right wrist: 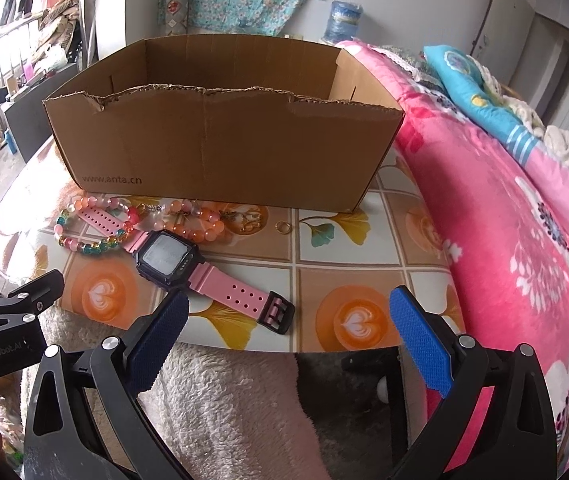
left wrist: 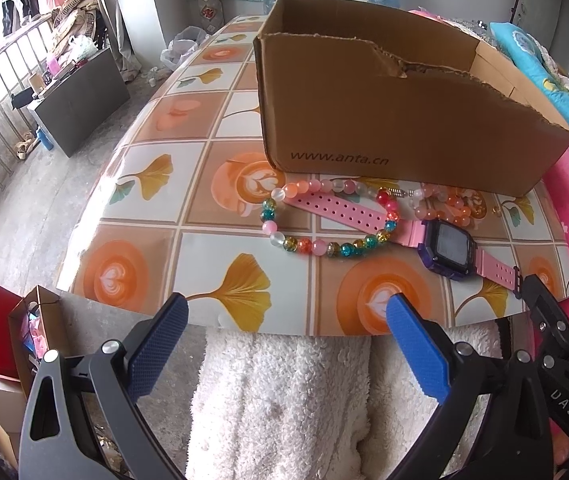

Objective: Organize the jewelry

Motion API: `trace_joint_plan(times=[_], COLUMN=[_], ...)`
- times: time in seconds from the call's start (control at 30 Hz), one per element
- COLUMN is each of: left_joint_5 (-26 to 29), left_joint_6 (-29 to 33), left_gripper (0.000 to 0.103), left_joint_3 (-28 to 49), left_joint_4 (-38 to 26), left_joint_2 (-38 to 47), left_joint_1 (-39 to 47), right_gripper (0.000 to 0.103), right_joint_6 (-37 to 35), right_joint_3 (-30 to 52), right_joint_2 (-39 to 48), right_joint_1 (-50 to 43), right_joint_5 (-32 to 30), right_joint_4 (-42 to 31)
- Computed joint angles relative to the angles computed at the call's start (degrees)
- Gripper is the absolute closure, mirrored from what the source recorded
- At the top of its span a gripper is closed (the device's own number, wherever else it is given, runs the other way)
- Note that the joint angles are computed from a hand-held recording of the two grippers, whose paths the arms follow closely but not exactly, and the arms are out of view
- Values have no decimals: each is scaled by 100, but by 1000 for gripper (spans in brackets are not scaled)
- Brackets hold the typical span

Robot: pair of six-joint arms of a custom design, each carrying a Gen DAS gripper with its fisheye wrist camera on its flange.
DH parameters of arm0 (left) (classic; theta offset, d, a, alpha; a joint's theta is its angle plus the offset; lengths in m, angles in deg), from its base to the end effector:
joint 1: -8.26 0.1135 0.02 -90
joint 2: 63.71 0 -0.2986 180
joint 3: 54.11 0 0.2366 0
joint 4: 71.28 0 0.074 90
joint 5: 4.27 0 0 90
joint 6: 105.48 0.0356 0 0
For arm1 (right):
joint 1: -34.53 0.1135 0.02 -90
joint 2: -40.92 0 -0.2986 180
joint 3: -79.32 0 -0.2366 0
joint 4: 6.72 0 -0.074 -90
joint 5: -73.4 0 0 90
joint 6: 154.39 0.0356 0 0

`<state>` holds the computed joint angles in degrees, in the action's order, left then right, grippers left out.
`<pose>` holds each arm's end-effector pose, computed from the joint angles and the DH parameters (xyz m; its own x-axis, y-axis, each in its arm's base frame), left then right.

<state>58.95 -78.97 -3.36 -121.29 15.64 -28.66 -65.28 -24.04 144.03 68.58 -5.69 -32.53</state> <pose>0.1643 -0.1034 0.1900 -0.7660 -0.4237 -0.4834 -0.4937 0.8694 0.0204 0.3072 0.1995 0.2127 -0.6483 -0.4565 -0.6094 -0.4640 0.8714 -0.1592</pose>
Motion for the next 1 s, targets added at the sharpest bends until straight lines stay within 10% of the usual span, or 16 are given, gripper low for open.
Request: trace_joint_plan(times=[0.6,1.0], left_joint_5=[-236,978], left_joint_6=[906,2997], left_gripper=[6,6], left_joint_3=[-557,-1523], left_joint_4=[767,2731], left_joint_2=[-212,-1522], left_joint_1=[268,2070], right_gripper=[9,52], right_joint_6=[-178,-116], right_joint_3=[-369,931], right_joint_2=[-89,842], right_joint_1=[-678,-418], right_joint_5=[-1883,-4015], right_joint_4=[778,244])
